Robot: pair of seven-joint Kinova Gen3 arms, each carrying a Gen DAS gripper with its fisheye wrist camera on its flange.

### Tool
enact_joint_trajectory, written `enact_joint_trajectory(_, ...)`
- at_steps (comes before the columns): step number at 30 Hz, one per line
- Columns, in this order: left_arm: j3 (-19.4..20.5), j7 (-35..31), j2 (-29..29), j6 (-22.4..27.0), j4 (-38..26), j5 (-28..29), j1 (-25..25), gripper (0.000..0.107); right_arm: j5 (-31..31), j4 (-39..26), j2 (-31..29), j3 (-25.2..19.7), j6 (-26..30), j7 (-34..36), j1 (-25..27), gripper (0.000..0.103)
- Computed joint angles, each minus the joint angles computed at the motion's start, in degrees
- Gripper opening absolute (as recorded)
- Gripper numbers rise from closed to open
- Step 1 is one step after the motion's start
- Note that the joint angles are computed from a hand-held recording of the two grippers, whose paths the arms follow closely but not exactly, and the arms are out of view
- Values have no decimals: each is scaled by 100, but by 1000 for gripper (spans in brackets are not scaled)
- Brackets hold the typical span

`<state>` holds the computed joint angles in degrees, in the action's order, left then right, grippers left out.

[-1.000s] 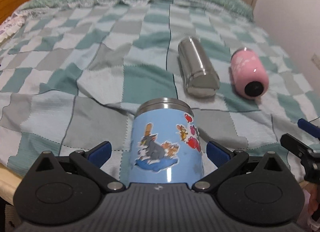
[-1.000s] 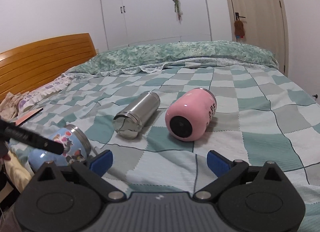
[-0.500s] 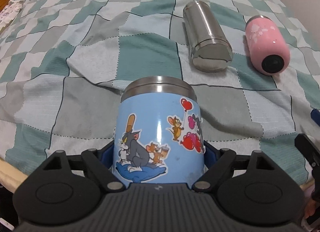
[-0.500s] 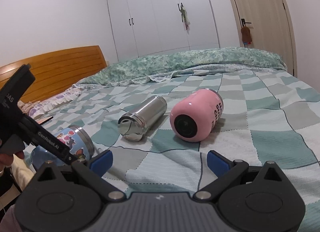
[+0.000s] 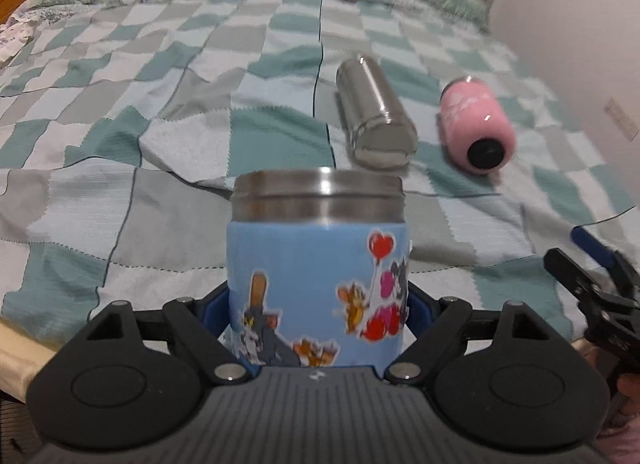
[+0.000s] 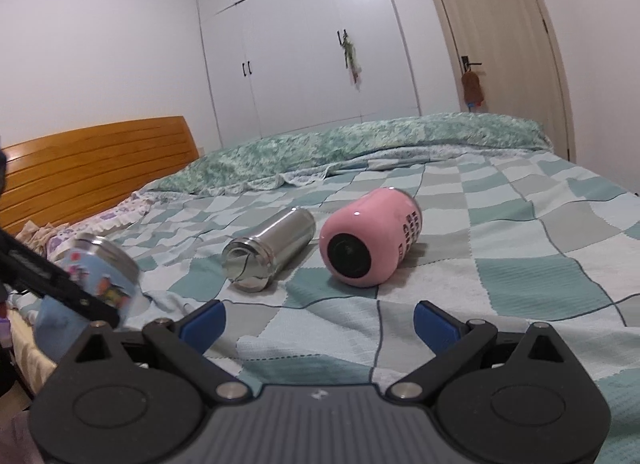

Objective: Flip cup upright
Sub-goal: 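Rotate the blue cup upright with the left gripper and lower it onto the bed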

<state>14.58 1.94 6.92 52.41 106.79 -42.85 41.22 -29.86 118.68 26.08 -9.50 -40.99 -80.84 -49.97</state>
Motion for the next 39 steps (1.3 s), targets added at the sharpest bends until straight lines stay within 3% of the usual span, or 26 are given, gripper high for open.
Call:
enact_joint_trajectory(4,-537,932,-336,32,442,-601,868,84,-164,66,16,15,-246,99,-117,101)
enact_joint_trajectory(8,-329,1864,-509,518,723,-1461,1140,84,-371,99,41,3,-443,206,-211,101)
enact_joint_trajectory(11,-845,2563,-334,1059,793,-2150,1919,84,-549,110,78,-5,-635,299,-287,101)
enact_joint_trajectory(14,-1508,3262,-60,1291,924,-2715,2504,84,-743,104,121,-17,-818,433,-378,101)
enact_joint_trajectory(17,-1344,3961,365,1538,1047,-3192,2218,85,-910,94,139,-40,-914,587,-443,101)
enact_joint_trajectory(21,-283,4634,1092,2226,1052,-3587,1215,85,-1051,69,151,-72,-955,734,-470,101)
enact_joint_trajectory(23,-12,4754,1327,2389,1044,-3675,970,85,-1102,65,157,-88,-981,778,-486,101)
enact_joint_trajectory(28,-103,4942,1621,2322,1204,-3727,1164,85,-1201,63,180,-130,-1109,829,-530,101)
enact_joint_trajectory(32,-114,4871,1499,2167,1264,-3723,1134,85,-1205,36,197,-154,-1121,864,-542,101)
enact_joint_trajectory(33,-123,4848,1456,2064,1292,-3716,1098,90,-1200,34,201,-158,-1144,872,-553,101)
enact_joint_trajectory(34,-90,4813,1421,1965,1309,-3699,1044,103,-1161,66,201,-168,-1186,843,-547,101)
enact_joint_trajectory(35,-56,4775,1410,1959,1313,-3670,1035,103,-1150,82,191,-176,-1225,840,-559,101)
enact_joint_trajectory(39,-36,4801,1467,2598,1210,-3420,1458,103,-1183,224,107,-206,-1482,908,-657,101)
